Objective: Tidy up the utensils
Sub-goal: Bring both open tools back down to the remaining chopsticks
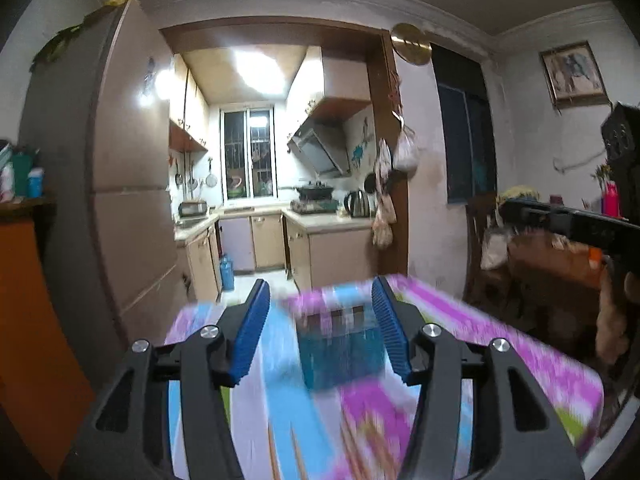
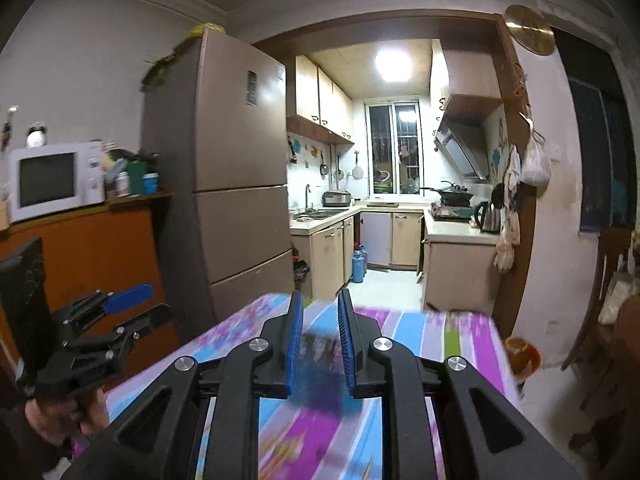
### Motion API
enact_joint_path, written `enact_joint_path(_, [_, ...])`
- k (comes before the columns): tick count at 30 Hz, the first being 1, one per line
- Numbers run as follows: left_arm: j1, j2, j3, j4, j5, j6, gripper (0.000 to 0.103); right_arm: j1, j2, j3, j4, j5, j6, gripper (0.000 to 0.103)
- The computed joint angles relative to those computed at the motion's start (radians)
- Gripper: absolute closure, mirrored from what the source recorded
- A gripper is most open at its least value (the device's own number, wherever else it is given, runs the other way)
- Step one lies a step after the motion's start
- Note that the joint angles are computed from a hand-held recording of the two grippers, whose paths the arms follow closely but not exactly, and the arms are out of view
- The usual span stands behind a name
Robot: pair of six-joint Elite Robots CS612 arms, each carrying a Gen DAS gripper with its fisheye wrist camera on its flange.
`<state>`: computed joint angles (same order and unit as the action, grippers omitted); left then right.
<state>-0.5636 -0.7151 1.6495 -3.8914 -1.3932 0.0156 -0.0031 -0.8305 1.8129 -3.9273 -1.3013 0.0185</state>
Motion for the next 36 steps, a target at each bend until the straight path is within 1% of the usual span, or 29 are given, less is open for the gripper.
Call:
enact_joint_path(1, [-0.002,0.001,0.027,-0.006,-0.006,-0.003,0.052,0.007,0.015,0.051,-0.055,-0.020,0.009,0.084])
enact_joint_path(3, [-0.023,0.018,0.099,-0.039,0.036,0.018,0.052,0.018,0.039,0.103,-0.094,-0.033,0.027,0.084])
enact_joint_path(4, [-0.027,0.025,0.123,-0.034,0.033,0.018,0.052,0.029,0.062,0.132,-0.126,-0.067,0.036,0.084])
enact_joint_path(6, [-0.033,0.043,0.165,0.002,0.019,-0.019,0.052,0.047,0.094,0.167,-0.172,-0.114,0.038,0.084])
enact_joint_path(7, [-0.034,0.048,0.171,0.009,0.017,-0.020,0.052,0.058,0.107,0.177,-0.190,-0.147,0.034,0.084])
enact_joint_path(8, [-0.040,0.061,0.180,0.013,0.030,-0.015,0.052,0.070,0.126,0.190,-0.204,-0.193,0.017,0.084])
enact_joint_path(9, [-0.040,0.067,0.182,0.011,0.033,-0.019,0.052,0.078,0.139,0.197,-0.201,-0.227,0.002,0.084])
enact_joint_path(11, [-0.034,0.082,0.180,0.018,0.022,-0.054,0.052,0.081,0.153,0.203,-0.160,-0.246,0.009,0.084])
enact_joint_path(13, [-0.036,0.094,0.171,0.019,0.033,-0.055,0.055,0.084,0.168,0.197,-0.139,-0.274,0.003,0.084])
enact_joint_path(17, [-0.037,0.108,0.169,0.000,0.018,-0.050,0.055,0.079,0.186,0.177,-0.096,-0.287,0.013,0.084])
enact_joint_path(20, [-0.047,0.117,0.174,-0.010,0.023,-0.039,0.055,0.081,0.202,0.162,-0.085,-0.302,0.024,0.084])
enact_joint_path(23, [-0.053,0.125,0.173,-0.015,0.028,-0.027,0.059,0.079,0.216,0.151,-0.091,-0.311,0.030,0.084])
enact_joint_path(26, [-0.056,0.128,0.170,-0.013,0.024,-0.019,0.064,0.079,0.224,0.146,-0.108,-0.314,0.035,0.084])
enact_joint_path(30, [-0.059,0.136,0.162,-0.010,0.012,-0.011,0.076,0.075,0.228,0.142,-0.112,-0.311,0.036,0.084])
enact_joint_path(31, [-0.062,0.139,0.162,-0.022,0.017,-0.007,0.079,0.075,0.229,0.142,-0.116,-0.311,0.035,0.084])
enact_joint_path(33, [-0.066,0.142,0.160,-0.028,0.020,-0.010,0.083,0.073,0.232,0.142,-0.123,-0.307,0.036,0.084])
enact_joint_path(36, [-0.070,0.147,0.158,-0.039,0.030,-0.024,0.083,0.072,0.238,0.141,-0.138,-0.302,0.034,0.084])
